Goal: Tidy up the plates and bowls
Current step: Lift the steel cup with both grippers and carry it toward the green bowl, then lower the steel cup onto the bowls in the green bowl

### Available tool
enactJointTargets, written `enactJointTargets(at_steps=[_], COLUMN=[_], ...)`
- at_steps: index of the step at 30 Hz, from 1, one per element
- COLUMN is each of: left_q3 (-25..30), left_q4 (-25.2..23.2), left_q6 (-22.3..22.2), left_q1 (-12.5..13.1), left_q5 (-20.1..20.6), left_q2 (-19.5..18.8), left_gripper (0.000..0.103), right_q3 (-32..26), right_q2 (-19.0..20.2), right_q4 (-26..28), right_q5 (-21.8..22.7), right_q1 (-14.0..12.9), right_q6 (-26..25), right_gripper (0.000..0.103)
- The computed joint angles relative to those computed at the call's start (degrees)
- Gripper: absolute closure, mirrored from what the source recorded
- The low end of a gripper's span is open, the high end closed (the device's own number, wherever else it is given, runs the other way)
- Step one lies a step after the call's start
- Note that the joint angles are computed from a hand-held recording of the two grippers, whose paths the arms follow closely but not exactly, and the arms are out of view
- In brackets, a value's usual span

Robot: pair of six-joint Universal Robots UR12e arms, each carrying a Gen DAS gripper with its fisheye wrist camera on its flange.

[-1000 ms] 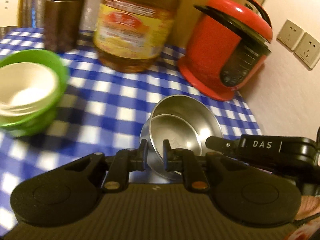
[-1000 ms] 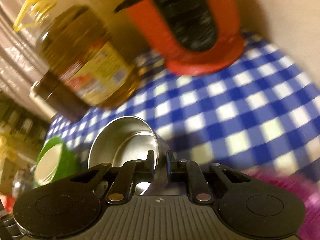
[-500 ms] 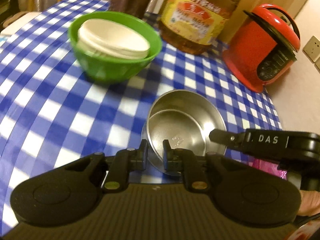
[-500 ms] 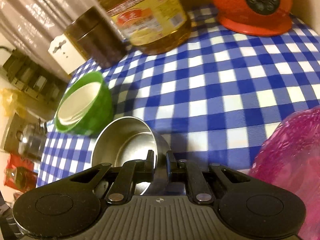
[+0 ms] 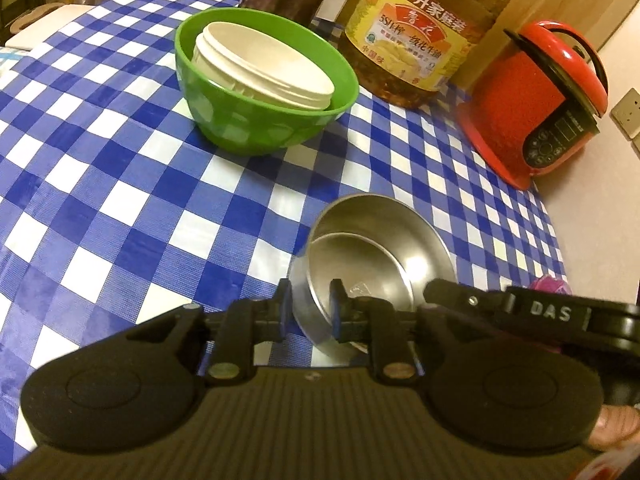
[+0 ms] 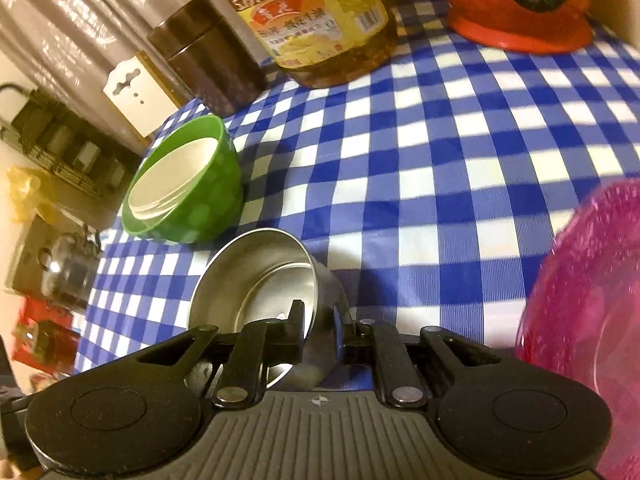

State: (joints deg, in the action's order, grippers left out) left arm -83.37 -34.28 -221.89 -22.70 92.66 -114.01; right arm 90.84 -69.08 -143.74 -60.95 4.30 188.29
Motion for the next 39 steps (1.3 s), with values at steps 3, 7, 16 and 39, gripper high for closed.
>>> enactJointTargets(at_steps=[3, 7, 16, 39], left_q3=[0.0, 0.1, 0.1, -0.3], left_q4=[0.1, 0.1, 0.2, 7.5], left_q6=[0.1, 0.8, 1.5, 3.2], left_q1=[0.1, 0.0, -0.1, -1.6], left_q5=[-0.2, -0.2, -0.1, 7.0], left_q2=[-0.1, -0.3, -0.4, 0.1], left_gripper=[0.085, 0.085, 0.086, 0.090], right_q3=[0.6, 0.5, 0.0, 0.5], right_q2=[-0.4, -0.2, 0.1, -0.2], right_q4=[-0.8, -1.7, -1.2, -12.1], right_q5=[0.2, 0.5, -1.4, -0.4], right_q1=[-0.3, -0.4, 0.5, 0.4], right_q6=[2.5, 2.5, 0.3, 3.2], right_gripper=[0.078, 0.078, 0.079, 0.090])
